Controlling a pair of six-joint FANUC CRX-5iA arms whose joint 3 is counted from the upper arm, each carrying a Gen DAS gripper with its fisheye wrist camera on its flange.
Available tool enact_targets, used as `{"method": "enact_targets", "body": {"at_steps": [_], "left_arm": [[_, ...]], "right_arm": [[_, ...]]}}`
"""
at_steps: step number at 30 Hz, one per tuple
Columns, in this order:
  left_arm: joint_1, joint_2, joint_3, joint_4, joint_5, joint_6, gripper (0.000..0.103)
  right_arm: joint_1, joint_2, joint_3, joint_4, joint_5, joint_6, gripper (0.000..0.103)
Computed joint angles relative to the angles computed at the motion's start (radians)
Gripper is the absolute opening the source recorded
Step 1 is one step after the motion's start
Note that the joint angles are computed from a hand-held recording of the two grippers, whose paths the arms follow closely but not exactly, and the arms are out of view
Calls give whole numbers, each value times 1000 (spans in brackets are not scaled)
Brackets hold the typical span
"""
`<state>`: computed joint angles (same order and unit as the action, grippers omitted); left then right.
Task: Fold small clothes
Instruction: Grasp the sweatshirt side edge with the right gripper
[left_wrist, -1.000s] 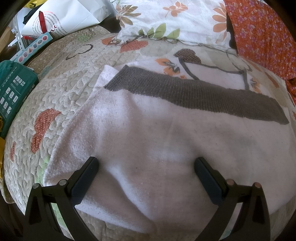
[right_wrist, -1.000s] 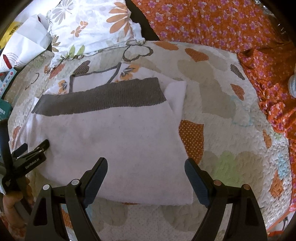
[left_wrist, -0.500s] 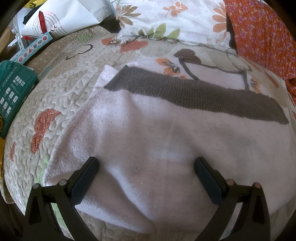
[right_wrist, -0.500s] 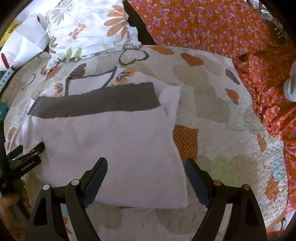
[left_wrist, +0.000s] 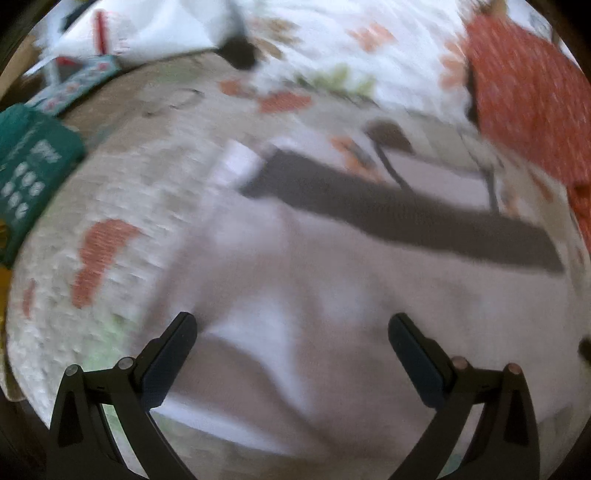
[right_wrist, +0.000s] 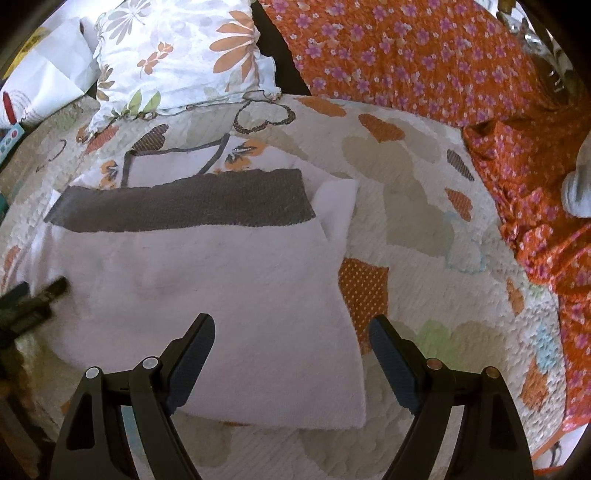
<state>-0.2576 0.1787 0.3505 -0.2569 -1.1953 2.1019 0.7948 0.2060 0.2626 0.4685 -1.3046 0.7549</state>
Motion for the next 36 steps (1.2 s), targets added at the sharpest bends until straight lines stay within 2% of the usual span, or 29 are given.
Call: {"method": "enact_targets", "body": {"at_steps": [4,7,10,12,16,18,20,23,24,25,26,28,30,36], "left_arm": [[72,-56,-11,-58,-31,99,103],[168,-112,-58,-12,-19,135,103],[252,-173,-116,52,22,152,103],[311,-212,-153,104,53,132,103],[396,-266,-194,148,86,103,103],[421,-301,-224,160,98,113,103],[442,-327,-244,164,107,133,103],[467,-366,-275,170,107,168,103],[479,-375,-291,189,113,169,103],[486,-378,-298,203,119,164,103],[486,-383,-305,210,121,164,103],[474,-375,-298,208,121,162,103],[456,-372,-293,204,125,160,103],[365,-305,-246,230,149,131,103]], "right_arm": [[25,-34,-66,37,87,15,89],[69,-62,-107,21,182,107,89],[120,-55,-82,-94,265,248,81],[149,-30,-43,-154,285,334,77],[235,83,61,-125,302,431,76],[273,192,162,-57,263,459,71],[286,287,274,-50,211,495,62],[303,430,442,-13,131,522,61],[308,448,447,25,148,498,59],[309,469,480,30,140,489,43],[302,504,554,-7,104,496,21],[292,564,678,-36,27,474,13],[265,565,731,-116,3,440,11],[171,313,458,-176,164,222,10]]}}
